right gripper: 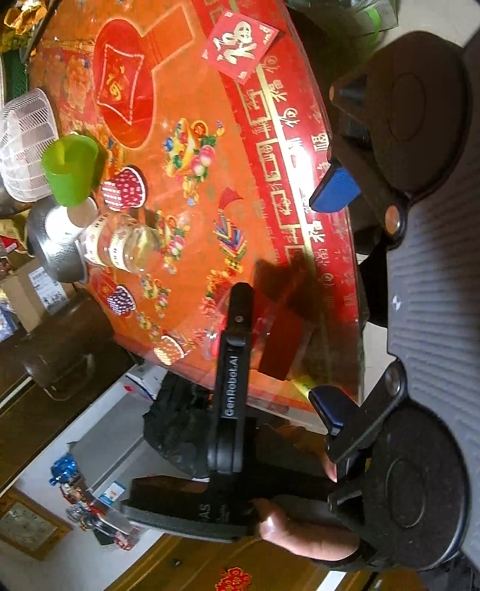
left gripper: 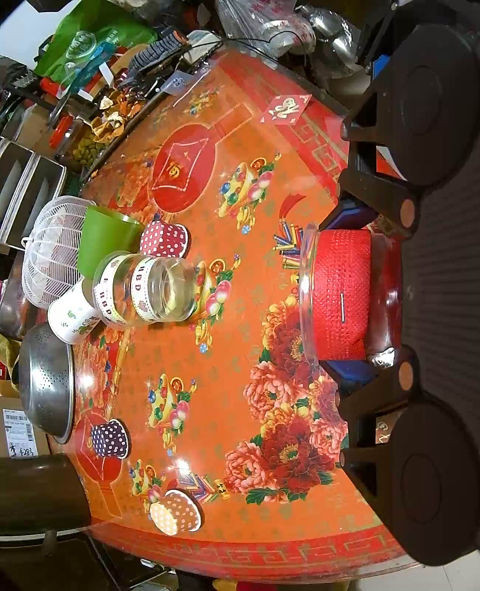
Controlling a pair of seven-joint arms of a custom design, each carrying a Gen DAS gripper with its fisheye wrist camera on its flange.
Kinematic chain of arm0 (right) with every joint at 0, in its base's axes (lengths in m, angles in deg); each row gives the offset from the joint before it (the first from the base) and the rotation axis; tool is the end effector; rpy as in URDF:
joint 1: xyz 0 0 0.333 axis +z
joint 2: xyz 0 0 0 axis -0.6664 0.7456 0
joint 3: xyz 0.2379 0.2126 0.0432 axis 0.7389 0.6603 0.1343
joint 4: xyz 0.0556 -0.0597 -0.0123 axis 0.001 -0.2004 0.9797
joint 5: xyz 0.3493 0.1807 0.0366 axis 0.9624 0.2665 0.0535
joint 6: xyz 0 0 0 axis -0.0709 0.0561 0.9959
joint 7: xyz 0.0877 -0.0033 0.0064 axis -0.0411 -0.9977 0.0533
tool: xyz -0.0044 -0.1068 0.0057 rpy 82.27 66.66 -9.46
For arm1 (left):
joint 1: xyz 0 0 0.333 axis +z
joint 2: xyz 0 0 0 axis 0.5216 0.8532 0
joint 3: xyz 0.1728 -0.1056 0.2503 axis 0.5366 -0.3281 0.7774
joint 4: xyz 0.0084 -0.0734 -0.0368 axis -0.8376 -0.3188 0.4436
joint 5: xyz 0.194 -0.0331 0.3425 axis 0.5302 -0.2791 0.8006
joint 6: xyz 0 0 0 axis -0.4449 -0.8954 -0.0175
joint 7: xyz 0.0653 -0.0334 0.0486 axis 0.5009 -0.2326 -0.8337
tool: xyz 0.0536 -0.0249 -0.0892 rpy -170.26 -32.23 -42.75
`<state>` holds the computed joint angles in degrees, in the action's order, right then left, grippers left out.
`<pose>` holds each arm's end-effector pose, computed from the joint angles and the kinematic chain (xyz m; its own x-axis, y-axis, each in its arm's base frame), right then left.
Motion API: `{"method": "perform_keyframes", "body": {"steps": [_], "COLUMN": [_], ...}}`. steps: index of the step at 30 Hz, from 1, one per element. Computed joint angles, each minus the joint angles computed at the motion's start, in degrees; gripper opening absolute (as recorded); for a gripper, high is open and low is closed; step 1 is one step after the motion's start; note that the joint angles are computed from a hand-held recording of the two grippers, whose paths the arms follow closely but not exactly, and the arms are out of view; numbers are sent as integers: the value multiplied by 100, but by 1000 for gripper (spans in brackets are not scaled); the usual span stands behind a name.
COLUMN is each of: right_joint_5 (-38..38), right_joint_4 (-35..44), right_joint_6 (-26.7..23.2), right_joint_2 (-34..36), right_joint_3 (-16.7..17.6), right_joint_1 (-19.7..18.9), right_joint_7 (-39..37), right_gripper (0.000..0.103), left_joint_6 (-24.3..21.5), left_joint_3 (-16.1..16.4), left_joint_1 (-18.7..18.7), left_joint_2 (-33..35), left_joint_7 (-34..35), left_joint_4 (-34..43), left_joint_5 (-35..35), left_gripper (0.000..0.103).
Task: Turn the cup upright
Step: 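Close the left tool on the cup while the right tool releases it, then rotate the held cup with the left tool until its open rim faces up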
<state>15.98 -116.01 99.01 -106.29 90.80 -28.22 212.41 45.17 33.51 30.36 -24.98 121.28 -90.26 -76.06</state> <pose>0.4231 0.1876 0.5509 -0.1954 -0.7882 -0.5835 -0.6327 0.5559 -0.5391 0.6468 -0.1545 0.5602 -0.7583 -0.6188 0.2051 -0.6291 0.6121 -0.4792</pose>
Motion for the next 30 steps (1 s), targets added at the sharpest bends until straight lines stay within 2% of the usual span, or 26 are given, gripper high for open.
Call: {"method": "perform_keyframes", "body": {"steps": [4, 12, 20, 23, 26, 29, 30], "right_joint_5": [-43, -334, -558, -709, -844, -885, -879], "right_joint_4": [-18, -167, -40, -65, -153, -217, -251], "right_joint_6": [227, 642, 496, 450, 500, 533, 585], "right_joint_2": [30, -40, 23, -65, -175, -206, -200], "right_joint_3": [75, 620, 639, 758, 906, 909, 894], "right_joint_1": [-112, -835, -901, -1078, -1295, -1330, -1324], "right_joint_7": [116, 768, 898, 1068, 1285, 1398, 1426], "right_gripper": [102, 102, 102, 102, 102, 102, 102], "left_joint_6": [-119, -203, -129, 123, 507, 949, 1175], "left_joint_3": [-7, -3, 2, -21, -32, -29, -41], "left_joint_1": [112, 222, 208, 240, 308, 359, 387], "left_joint_2": [11, 40, 22, -120, -321, -522, -623], "left_joint_7": [149, 401, 465, 674, 1015, 1433, 1740], "left_joint_4": [91, 222, 214, 21, -316, -713, -930], "left_joint_5": [-257, -549, -548, -768, -1368, -2200, -2711], "left_gripper": [71, 71, 71, 71, 71, 71, 71]}}
